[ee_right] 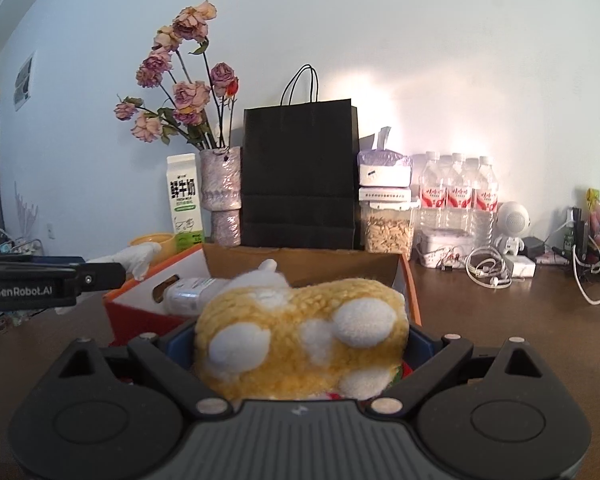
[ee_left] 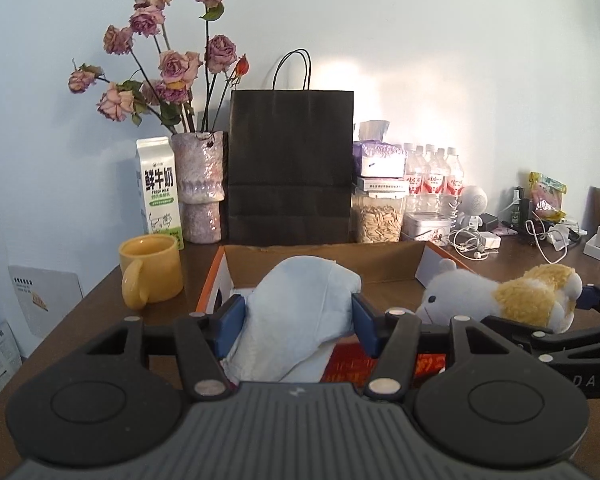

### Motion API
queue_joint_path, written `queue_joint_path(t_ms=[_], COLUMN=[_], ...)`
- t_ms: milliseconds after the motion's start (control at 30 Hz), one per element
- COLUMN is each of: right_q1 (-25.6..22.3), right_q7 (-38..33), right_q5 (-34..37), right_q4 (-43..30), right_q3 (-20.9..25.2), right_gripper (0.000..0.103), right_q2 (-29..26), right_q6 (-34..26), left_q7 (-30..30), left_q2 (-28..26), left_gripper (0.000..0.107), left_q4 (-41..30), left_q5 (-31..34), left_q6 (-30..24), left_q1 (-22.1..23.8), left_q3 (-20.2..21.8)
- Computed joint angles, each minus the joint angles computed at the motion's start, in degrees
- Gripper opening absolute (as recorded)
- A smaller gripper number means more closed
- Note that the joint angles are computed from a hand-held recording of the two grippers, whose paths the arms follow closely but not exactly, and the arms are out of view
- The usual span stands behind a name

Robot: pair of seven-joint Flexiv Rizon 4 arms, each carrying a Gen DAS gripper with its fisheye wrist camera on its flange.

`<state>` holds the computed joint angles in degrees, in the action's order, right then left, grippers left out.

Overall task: Organize objects
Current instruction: 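Lower the plush toy and white cloth into the box and open both grippers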

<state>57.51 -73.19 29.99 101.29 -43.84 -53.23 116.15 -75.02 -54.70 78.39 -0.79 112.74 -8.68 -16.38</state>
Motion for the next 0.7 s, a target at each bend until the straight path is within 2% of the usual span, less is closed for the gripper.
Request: queue_joint_path(t_ms=[200, 367, 533, 700], right_q1=[-2.4, -6.5, -10.2, -13.7], right_q7=[3.5, 8.5, 13.5, 18.7], right_q5=[-2.5, -7.1, -11.7, -16.0], right_q4=[-6.7, -12.9, -18.5, -23.9], right_q3=[-3.6, -4.0, -3.9, -3.5], right_gripper=[0.097, 0.097, 0.097, 0.097], right_q2=[-4.1, -7.5, -10.2, -12.4], right_q6=[-4.7, -7.8, -10.9, -13.7], left_q7=[2.4, 4.1, 4.0, -1.2], left_q2=[-4.3, -9.1, -14.8, -22.4], left_gripper=[0.059, 0.059, 0.059, 0.059], left_q4=[-10.3, -20.6, -32.2, -47.3], left_q5=[-3.2, -7.5, -12.3, -14.6], left_q6=[-4.7, -10.3, -16.4, -25.5], left_q1=[-3.4, -6.5, -10.1, -12.5], left_q3=[1.8, 3.9, 9.3, 17.3])
